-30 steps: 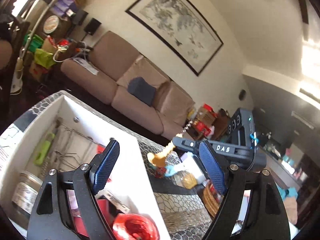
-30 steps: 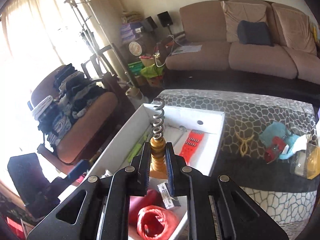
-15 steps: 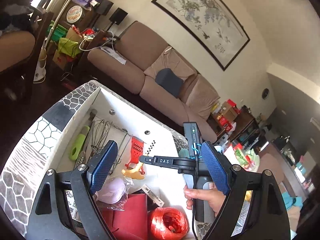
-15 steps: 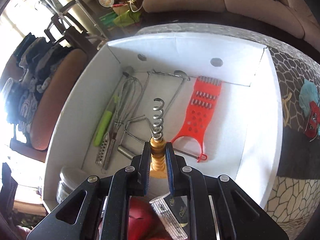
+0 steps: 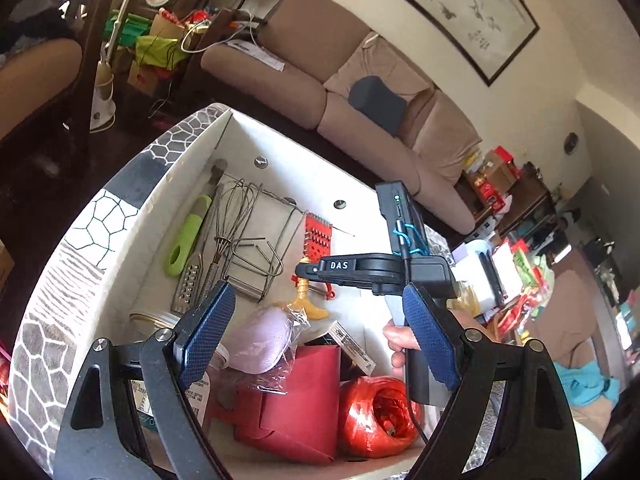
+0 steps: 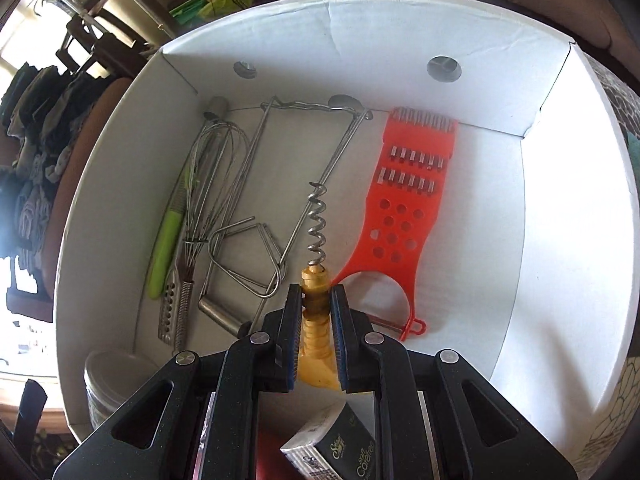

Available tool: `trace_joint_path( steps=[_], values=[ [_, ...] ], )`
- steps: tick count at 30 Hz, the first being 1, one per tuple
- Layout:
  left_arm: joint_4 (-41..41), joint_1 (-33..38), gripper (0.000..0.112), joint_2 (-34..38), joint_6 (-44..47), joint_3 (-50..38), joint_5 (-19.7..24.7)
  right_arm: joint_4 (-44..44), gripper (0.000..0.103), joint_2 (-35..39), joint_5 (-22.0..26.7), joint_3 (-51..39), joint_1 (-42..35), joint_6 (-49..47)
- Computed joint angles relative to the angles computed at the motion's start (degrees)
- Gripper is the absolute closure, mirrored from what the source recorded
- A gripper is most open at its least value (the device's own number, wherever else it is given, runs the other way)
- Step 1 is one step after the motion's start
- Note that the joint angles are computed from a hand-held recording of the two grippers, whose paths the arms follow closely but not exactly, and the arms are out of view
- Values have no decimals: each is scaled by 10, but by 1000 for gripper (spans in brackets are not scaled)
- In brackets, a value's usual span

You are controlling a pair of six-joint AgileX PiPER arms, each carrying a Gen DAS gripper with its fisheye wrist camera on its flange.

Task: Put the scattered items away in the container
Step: 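Carry the corkscrew over the white box and lower it inside, then open the right gripper to release the corkscrew in the box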

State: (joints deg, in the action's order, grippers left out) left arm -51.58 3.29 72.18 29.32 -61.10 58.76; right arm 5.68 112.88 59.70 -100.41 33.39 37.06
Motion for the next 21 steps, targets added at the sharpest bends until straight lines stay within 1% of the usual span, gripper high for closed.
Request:
trace_joint_path(
  steps=[2, 6, 9, 11, 18, 19, 21],
  values=[
    [23, -16, 28, -4, -13, -3, -12, 15, 90, 5, -8, 2, -5, 2],
    [101, -65, 28, -13, -63, -13, -45, 40, 90, 6, -22, 13, -13, 2],
    [189, -120, 28, -22, -120, -19, -78, 72, 89, -4, -44, 37, -24, -3],
    [227, -147, 28, -22, -145, -22, -87, 72, 89, -5, -44, 38, -25, -5],
    [267, -185, 28, -15, -174, -28, -91, 63, 89, 3, -26, 22, -21, -9],
    [269, -186, 28, -14, -176, -28, -91, 63, 87, 5, -23, 18, -20, -9],
    [270, -185, 28, -12, -177, -31, -89, 57, 86, 10, -16, 9, -17, -9]
  ],
)
